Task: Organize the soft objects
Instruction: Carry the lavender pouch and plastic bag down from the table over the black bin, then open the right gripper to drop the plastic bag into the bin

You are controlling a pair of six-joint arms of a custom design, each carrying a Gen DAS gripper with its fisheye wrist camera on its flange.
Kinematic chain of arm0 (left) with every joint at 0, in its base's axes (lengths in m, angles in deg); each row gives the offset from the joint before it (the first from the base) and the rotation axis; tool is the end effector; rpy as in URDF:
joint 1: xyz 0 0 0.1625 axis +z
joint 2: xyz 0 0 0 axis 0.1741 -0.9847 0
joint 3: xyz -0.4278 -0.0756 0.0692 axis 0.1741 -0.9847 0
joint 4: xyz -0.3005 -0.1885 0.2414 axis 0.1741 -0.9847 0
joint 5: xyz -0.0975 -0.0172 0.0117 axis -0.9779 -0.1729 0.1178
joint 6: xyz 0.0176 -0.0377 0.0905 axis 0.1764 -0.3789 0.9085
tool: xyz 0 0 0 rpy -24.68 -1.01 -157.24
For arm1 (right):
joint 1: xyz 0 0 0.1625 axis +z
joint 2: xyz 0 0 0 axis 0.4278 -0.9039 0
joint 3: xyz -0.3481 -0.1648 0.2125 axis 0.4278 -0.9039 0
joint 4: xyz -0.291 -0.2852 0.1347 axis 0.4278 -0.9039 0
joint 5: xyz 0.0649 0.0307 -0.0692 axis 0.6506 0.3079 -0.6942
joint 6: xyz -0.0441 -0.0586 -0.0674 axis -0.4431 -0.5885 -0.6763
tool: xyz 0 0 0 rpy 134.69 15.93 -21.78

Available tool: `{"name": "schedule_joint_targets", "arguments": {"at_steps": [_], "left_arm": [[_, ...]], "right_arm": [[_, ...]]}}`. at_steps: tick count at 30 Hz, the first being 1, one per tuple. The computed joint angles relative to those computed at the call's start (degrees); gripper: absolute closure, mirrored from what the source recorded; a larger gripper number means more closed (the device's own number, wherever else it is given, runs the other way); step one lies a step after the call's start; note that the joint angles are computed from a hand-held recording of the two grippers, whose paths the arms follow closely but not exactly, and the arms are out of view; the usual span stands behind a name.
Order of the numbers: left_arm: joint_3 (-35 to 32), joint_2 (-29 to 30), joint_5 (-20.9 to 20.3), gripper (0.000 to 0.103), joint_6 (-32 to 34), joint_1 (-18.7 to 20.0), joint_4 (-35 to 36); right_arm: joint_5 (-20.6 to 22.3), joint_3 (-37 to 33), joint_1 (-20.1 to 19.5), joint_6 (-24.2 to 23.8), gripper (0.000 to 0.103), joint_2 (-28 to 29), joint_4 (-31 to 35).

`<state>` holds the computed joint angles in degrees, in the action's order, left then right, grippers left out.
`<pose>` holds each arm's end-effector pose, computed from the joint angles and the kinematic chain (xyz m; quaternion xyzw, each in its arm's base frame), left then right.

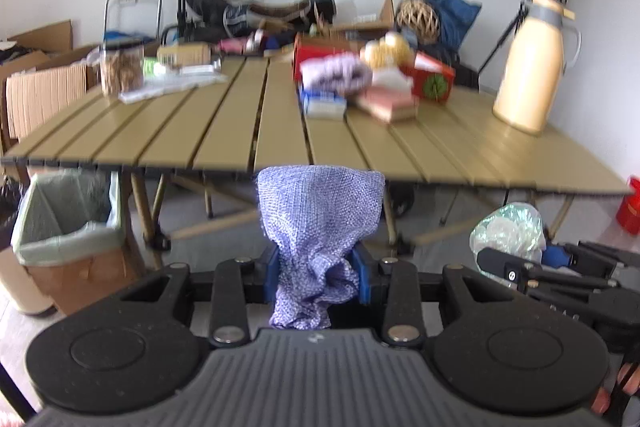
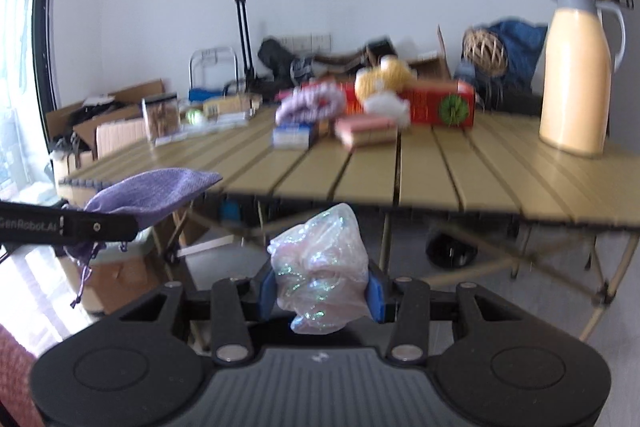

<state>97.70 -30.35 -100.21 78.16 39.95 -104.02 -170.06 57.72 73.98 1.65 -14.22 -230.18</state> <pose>-0.3492 -0.7514 0.2593 0.1328 0.8280 -0.4507 0.3061 0.2490 -0.8026 0.3107 0.3398 -0.8347 0.3902 0.1886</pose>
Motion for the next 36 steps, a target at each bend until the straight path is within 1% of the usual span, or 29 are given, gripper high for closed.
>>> {"name": "schedule_joint_targets", "arguments": {"at_steps": [3,7,9,12,15,22,27,36], "left_arm": [[2.4,-1.4,0.9,0.067,-4.1,0.2,4.4],[4.5,-2.9,1.0,0.067,-10.1,0.7,11.4],[4.6,-3.2,1.0,0.067,-13.1,1.0,16.0],[4.1,-3.4,0.7,0.067,-18.4,1.6,23.4],[3.8,-3.5,0.2,0.067,-22.4,2.2,28.2],[1.8,-2.8,-0.7,0.067,-28.3,3.9,36.8],[-0.5,-2.1,-1.5,0.067,-33.7,5.5,43.7],[-2.1,-2.4,-2.0,0.067,-40.0,7.0,49.7]], "right_arm": [[-2.2,1.9,-0.2,1.5,0.06,-1.1,2.4],[-4.9,3.3,-0.4,4.2,0.06,-2.0,7.1],[-5.7,3.4,-0.7,5.5,0.06,-2.1,9.5],[-8.4,2.7,-0.6,6.8,0.06,-1.6,12.7],[-10.2,1.8,-0.6,8.2,0.06,-1.0,16.0],[-13.7,-0.4,-1.2,11.3,0.06,0.8,21.6],[-14.5,-2.3,-1.5,12.6,0.06,2.3,24.2],[-16.5,-8.5,-1.0,13.8,0.06,6.8,29.5]]}}
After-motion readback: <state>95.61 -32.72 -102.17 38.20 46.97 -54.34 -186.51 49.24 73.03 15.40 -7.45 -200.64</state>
